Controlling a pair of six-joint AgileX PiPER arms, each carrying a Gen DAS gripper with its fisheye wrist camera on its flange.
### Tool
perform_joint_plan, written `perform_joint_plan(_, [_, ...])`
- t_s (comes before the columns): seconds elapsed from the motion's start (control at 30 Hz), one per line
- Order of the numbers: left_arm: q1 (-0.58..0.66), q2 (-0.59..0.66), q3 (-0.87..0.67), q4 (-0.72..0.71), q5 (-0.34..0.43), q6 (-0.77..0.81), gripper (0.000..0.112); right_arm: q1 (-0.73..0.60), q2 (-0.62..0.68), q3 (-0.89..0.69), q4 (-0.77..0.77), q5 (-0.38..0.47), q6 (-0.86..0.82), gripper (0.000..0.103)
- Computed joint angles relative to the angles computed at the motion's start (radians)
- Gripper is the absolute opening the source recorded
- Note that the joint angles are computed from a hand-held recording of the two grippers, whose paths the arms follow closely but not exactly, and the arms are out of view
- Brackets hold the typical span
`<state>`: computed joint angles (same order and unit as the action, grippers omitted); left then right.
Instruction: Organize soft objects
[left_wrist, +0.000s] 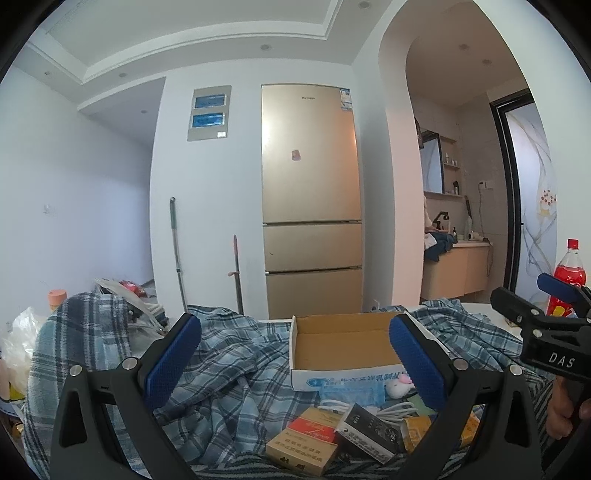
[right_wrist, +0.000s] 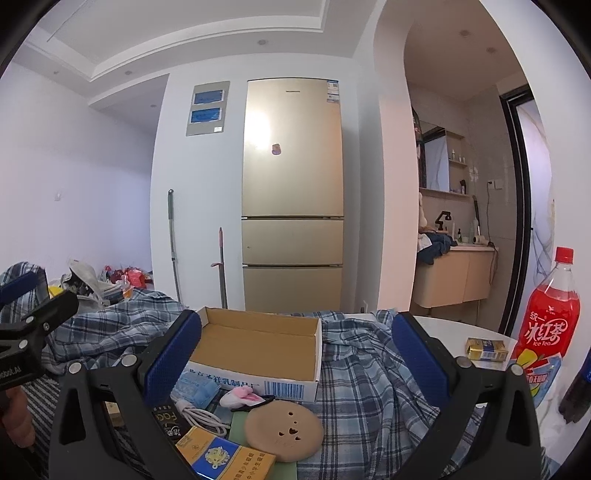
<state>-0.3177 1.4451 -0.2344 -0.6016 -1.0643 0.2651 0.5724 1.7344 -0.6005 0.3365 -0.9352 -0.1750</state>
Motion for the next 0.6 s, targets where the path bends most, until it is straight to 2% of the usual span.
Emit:
perform_joint_plan(0.2, [0.027,0.000,-0.015,0.021,0.048,-0.002,0.103,-0.006,-0.007,0.004,-0.013,0.003,0.007,0.103])
perform_joint_plan(0.43, [0.016,0.003,-0.019,0.008,0.055,0.018,0.103,0.007,0.001,-0.004,0.005,0.002,-0.007,0.103])
perform_joint_plan(0.53, [0.001,0.004,-0.043,-0.056,0.090,0.076,0.103,0.009,0.000,-0.008,0.012,0.009,-0.011,0.103])
perform_joint_plan(0.6, [0.014,0.004,-0.050,-0.046,0.111,0.075,0.103,0.011,0.000,-0.015,0.022,0.019,-0.026,0.103])
